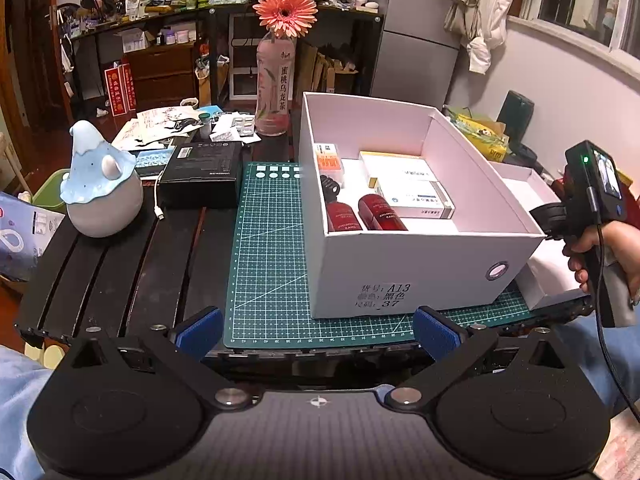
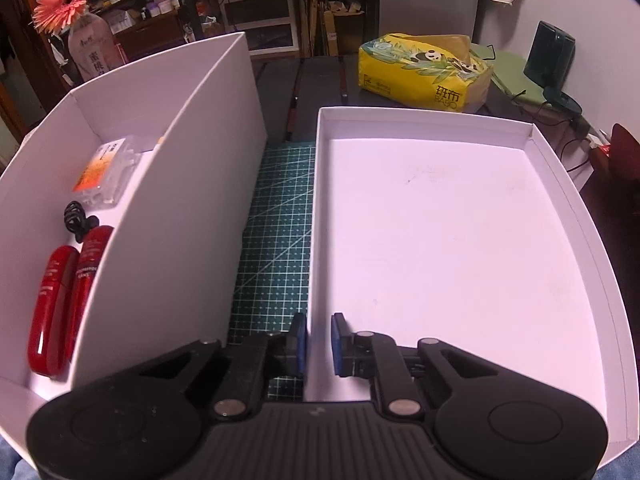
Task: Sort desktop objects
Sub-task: 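Close the right gripper on the rim of the white lid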
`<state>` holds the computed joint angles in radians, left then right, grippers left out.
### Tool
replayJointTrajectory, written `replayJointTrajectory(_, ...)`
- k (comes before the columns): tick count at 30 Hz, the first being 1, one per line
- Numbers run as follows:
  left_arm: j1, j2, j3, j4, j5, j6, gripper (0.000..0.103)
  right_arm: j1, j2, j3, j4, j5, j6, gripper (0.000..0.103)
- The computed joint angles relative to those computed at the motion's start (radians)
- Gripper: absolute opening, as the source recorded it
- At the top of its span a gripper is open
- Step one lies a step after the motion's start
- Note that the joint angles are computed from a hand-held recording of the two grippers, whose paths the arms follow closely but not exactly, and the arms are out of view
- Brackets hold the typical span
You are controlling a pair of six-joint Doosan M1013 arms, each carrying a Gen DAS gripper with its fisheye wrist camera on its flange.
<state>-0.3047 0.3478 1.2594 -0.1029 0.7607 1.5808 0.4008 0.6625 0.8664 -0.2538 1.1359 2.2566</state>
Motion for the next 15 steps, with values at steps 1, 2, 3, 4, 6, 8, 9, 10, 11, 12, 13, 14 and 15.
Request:
replayJointTrajectory(1,0.0,-0.001,0.002,-0.002,-0.005,0.0,0.102,0.0,0.001,-0.001,-0.001,0.001,-0.004,0.012)
replayJointTrajectory(2,0.0,-0.002,0.004,0.0,-0.009,0.0,0.102,0.001,0.003,-0.003,-0.004,0.004,-0.01,0.012)
replayJointTrajectory(3,-0.001,-0.002,0.005,0.003,-0.01,0.0,0.102,0.003,0.004,-0.004,-0.011,0.004,-0.016,0.012)
replayJointTrajectory(4,-0.002,-0.003,0.005,0.005,-0.012,0.001,0.102,0.005,0.005,-0.003,-0.02,0.0,-0.02,0.012)
replayJointTrajectory(6,-0.003,-0.004,0.01,0.005,-0.019,0.006,0.102,0.009,0.007,-0.003,-0.036,-0.002,-0.026,0.012)
replayJointTrajectory(8,-0.003,-0.008,0.017,-0.008,-0.034,0.022,0.102,0.011,0.01,-0.008,-0.045,0.003,-0.03,0.012)
replayJointTrajectory(9,-0.003,-0.009,0.02,-0.013,-0.039,0.032,0.102,0.012,0.011,-0.009,-0.048,0.005,-0.031,0.012)
replayJointTrajectory(10,-0.004,-0.009,0.021,-0.01,-0.04,0.037,0.102,0.012,0.011,-0.009,-0.047,0.003,-0.032,0.009)
replayJointTrajectory(11,-0.006,-0.009,0.021,-0.006,-0.039,0.04,0.102,0.01,0.01,-0.006,-0.038,-0.004,-0.03,0.005)
replayJointTrajectory(12,-0.006,-0.008,0.019,-0.004,-0.035,0.042,0.102,0.007,0.007,-0.001,-0.026,-0.014,-0.023,0.004)
replayJointTrajectory(13,-0.005,-0.007,0.017,-0.012,-0.03,0.049,0.102,0.006,0.003,0.004,-0.021,-0.022,-0.013,0.004)
replayJointTrajectory(14,-0.002,-0.005,0.014,-0.026,-0.023,0.056,0.102,0.004,0.0,0.008,-0.019,-0.029,-0.002,0.004)
replayJointTrajectory(15,0.001,-0.003,0.011,-0.04,-0.017,0.061,0.102,0.003,-0.003,0.011,-0.018,-0.034,0.006,0.004)
